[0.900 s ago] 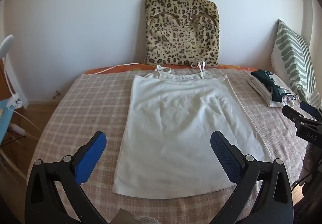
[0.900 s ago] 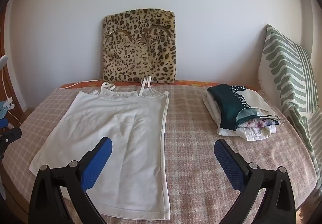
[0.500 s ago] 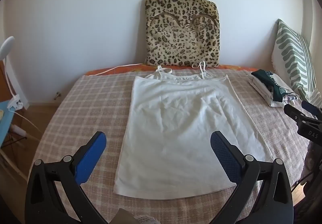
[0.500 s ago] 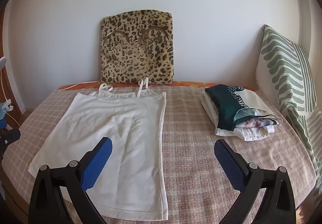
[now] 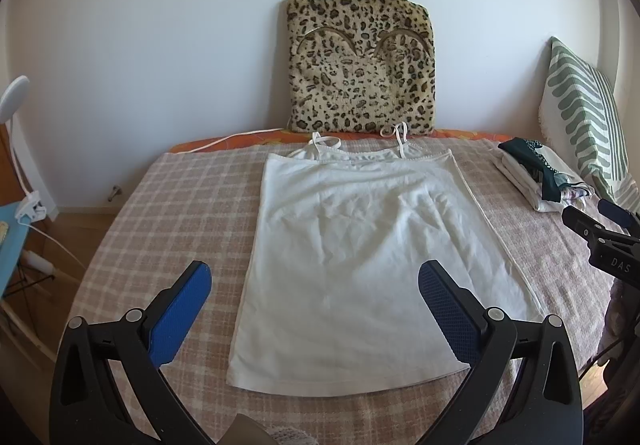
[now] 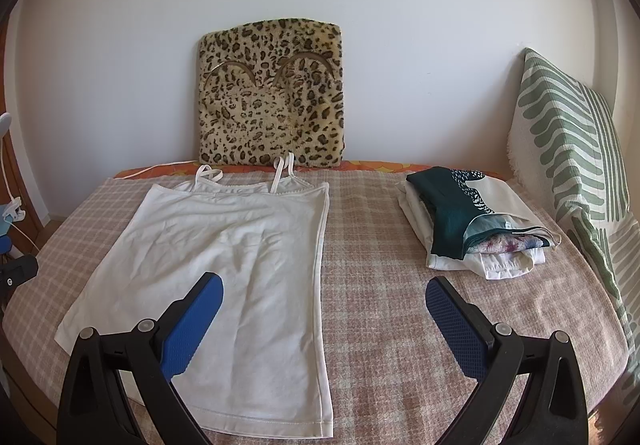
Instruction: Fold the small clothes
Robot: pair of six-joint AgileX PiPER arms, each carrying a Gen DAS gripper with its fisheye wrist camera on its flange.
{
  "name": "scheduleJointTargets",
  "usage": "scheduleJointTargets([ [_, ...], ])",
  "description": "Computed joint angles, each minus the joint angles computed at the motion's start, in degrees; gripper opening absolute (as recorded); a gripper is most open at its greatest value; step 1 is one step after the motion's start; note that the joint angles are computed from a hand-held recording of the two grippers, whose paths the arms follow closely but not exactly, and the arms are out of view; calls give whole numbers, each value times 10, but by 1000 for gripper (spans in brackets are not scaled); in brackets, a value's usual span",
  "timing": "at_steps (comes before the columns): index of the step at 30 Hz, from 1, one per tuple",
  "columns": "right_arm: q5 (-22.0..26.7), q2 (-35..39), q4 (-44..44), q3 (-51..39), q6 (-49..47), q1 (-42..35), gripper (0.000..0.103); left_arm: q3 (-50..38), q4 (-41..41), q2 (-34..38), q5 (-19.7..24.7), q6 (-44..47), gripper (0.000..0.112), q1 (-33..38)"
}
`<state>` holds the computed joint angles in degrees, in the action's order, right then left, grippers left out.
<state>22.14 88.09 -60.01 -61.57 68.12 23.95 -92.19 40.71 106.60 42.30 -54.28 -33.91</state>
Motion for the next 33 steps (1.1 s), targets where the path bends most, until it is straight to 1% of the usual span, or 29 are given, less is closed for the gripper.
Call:
scheduleJointTargets([
  [12, -1, 0, 3, 1, -3, -2, 103, -1, -5, -1, 1, 5, 103, 0],
  [19, 0, 1, 25, -4, -25, -3, 103, 2, -3, -3, -3, 4, 103, -2],
  [22, -10, 3, 17, 4, -16, -10, 103, 4, -2, -4, -4, 2, 103, -2],
  [33, -7, 5, 34, -3, -32, -9, 103, 5, 0, -5, -3, -1, 103, -4],
])
